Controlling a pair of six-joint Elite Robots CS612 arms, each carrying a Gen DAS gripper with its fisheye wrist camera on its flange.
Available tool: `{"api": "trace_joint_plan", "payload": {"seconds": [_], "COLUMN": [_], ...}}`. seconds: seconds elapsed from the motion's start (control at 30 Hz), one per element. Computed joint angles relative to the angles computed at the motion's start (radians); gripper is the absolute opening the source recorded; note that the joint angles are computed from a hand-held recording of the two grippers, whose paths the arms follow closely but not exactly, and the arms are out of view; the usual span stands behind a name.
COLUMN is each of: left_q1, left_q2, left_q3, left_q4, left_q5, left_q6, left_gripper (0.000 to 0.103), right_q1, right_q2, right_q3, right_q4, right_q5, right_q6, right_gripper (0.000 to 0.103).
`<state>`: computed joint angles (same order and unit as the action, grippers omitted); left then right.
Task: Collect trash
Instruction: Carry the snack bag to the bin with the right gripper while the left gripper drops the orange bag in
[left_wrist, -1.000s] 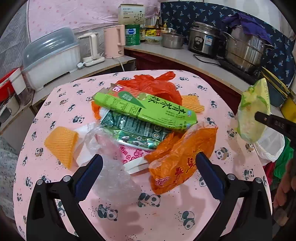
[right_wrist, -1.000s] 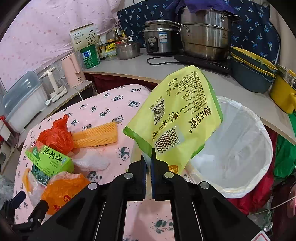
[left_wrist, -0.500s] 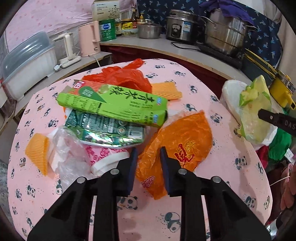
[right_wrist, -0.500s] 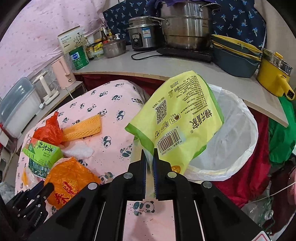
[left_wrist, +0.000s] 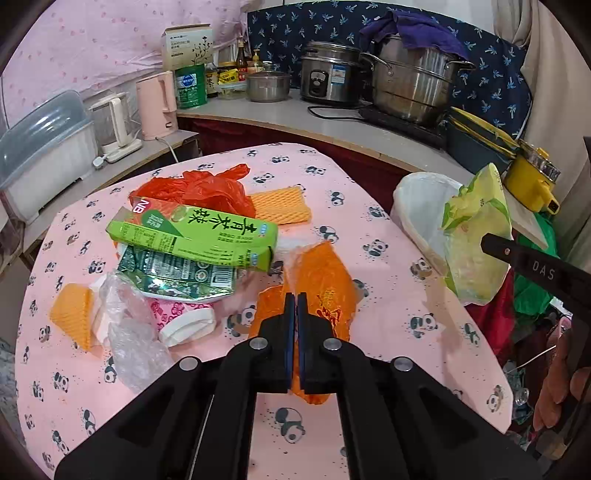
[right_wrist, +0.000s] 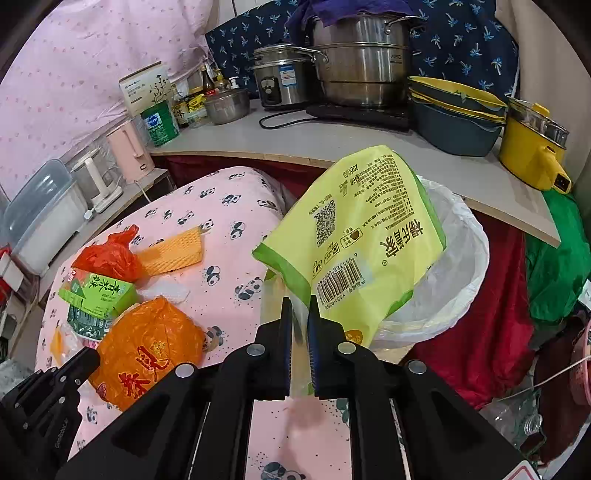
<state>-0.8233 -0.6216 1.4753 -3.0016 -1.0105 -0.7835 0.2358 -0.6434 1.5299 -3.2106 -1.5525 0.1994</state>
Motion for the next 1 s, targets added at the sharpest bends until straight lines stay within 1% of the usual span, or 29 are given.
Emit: {"api": "trace_joint_plan", "payload": {"seconds": [0.13, 0.2, 0.37, 0.53, 0.67, 0.77, 0.87, 1.0], "left_q1": [0.001, -0.001, -0.008, -0.008, -0.002, 0.003, 0.010, 0.019], "left_q2": [-0.003, -0.001, 0.011, 0.034, 0.070, 0.108, 0.156, 0.221], "left_q3": [-0.005, -0.013, -0.052, -0.118, -0.202, -0.285, -0.383, -0.507], "left_q4": [-0.004, -0.012, -0.041, -0.065, -0.087, -0.082, -0.055, -0.001], "left_q5": [-0.008, -0.011, -0.001, -0.016, -0.055, -0.090, -0.129, -0.180], "left_q6": [0.000, 0.014, 0.082, 0.143, 0.201, 0.242, 0.272, 0.293], "left_gripper": [0.001, 0.001, 0.001, 0.001, 0.001, 0.001, 0.001, 0.001], "right_q1": [-0.012, -0.018, -0.036, -0.055, -0.071, -0.083, -0.095, -0.104], "right_q2": [-0.012, -0.016, -0.021, -0.024, -0.026, -0.026, -0.027, -0.027], "right_q3": [0.027, 0.036, 0.049, 0.058, 0.064, 0.068, 0.073, 0.077], "right_q4": [-0.025, -0.032, -0.049, -0.064, -0.070, -0.073, -0.072, -0.069], "right_q5": [-0.009, -0.011, -0.022, -0.043, -0.064, -0.076, -0.082, -0.090], "right_q6": [0.015, 0.021, 0.042, 0.058, 0.067, 0.078, 0.091, 0.092], "right_gripper": [0.011, 0.011, 0.011, 0.011, 0.011, 0.011, 0.011, 0.011]}}
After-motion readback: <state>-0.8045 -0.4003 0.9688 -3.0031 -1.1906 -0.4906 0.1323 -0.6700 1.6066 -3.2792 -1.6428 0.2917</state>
